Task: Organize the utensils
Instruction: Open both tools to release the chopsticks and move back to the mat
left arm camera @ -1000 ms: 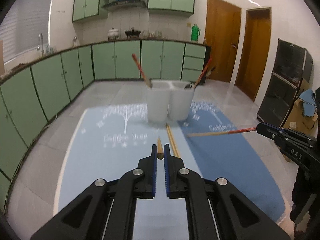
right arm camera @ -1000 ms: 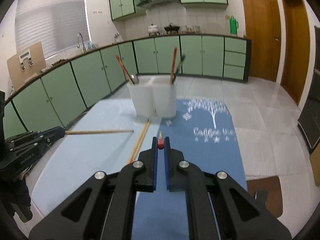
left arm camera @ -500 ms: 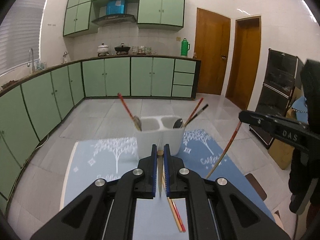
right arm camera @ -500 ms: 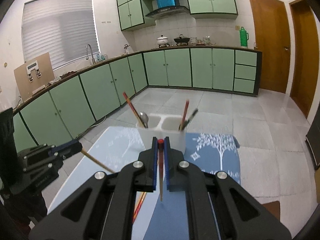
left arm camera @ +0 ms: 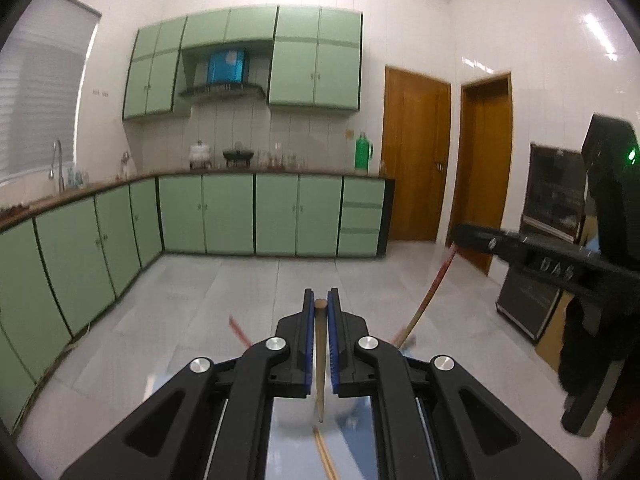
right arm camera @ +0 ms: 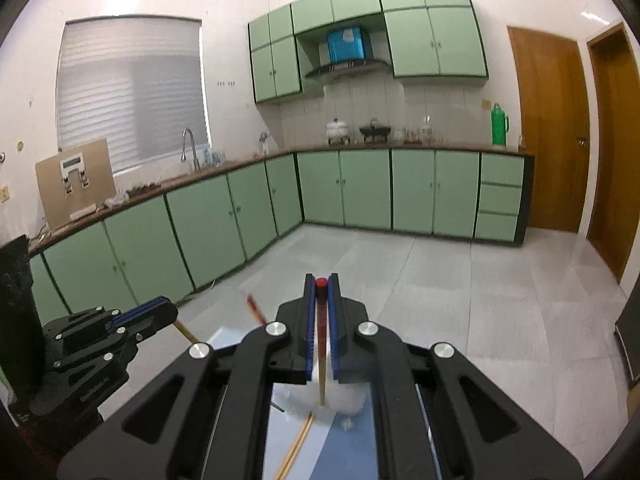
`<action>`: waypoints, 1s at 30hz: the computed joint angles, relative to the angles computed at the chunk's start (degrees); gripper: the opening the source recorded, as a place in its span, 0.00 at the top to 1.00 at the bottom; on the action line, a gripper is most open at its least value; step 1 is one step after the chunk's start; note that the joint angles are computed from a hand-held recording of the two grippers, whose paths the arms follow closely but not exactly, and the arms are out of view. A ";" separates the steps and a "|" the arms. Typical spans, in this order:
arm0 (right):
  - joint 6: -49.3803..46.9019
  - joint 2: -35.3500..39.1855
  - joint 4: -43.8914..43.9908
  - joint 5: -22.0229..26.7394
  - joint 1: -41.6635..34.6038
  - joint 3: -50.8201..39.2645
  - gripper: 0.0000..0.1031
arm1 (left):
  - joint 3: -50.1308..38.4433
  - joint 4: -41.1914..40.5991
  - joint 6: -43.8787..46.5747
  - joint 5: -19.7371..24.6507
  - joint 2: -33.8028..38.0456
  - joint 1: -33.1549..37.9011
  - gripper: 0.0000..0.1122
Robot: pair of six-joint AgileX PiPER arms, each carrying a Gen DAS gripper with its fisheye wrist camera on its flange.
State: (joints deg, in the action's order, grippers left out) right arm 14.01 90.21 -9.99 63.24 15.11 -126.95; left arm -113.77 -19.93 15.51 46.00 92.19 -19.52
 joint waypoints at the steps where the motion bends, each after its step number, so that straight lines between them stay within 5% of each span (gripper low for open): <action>1: -0.73 1.98 0.74 0.81 -0.95 -3.42 0.95 | -3.89 1.16 -1.05 -0.01 2.10 -0.59 0.94; 6: -2.21 10.94 1.93 3.09 -4.52 -15.70 0.95 | -15.42 7.63 -5.03 -0.35 10.45 -3.60 0.94; 13: -1.76 11.18 4.46 -3.47 -7.13 -4.63 0.95 | -15.68 11.93 -7.94 -3.04 17.19 -5.23 0.94; 18: -1.23 11.48 4.24 -5.21 -6.39 0.35 0.92 | -17.28 9.64 -6.95 -0.19 20.60 -4.25 0.94; 24: 1.51 7.53 0.95 -7.94 -5.60 4.63 0.73 | -13.37 6.68 -5.35 -0.79 16.49 -2.46 0.80; 30: 5.02 -2.24 -3.48 -11.97 -5.64 14.55 0.58 | 2.10 5.90 -3.74 -7.25 3.73 -1.46 0.68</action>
